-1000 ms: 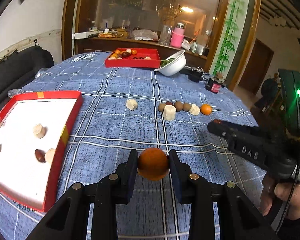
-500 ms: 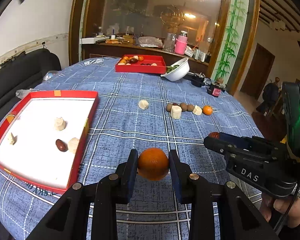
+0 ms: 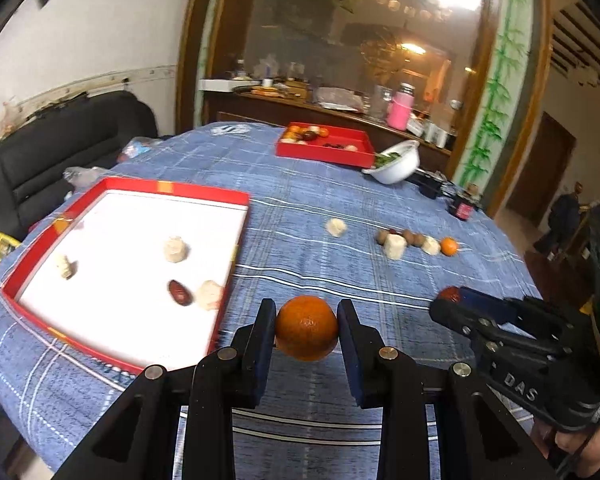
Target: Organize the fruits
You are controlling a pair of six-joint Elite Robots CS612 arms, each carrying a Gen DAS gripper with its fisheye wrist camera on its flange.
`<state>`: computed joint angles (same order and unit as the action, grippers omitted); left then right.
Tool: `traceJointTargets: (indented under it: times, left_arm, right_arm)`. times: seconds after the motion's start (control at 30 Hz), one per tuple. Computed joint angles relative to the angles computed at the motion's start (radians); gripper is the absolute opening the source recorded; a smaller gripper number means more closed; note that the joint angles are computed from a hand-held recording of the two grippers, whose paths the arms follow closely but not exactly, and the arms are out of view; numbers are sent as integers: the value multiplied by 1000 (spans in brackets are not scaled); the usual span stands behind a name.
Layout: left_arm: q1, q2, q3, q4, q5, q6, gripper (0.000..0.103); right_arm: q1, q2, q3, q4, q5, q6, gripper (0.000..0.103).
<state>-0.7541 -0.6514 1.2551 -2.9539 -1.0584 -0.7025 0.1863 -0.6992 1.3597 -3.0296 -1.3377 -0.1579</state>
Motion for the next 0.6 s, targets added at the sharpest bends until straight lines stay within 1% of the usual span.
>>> traceJointTargets:
  times: [0.27,0.6]
  left_arm:
    - [11,-12,19,38,49,-71,30]
    - [28,-31,54,41,95,-134,30]
  right_arm:
    - [15,8,-20,23,18,-32,30]
    - [42,30,-74,69,42,-81,30]
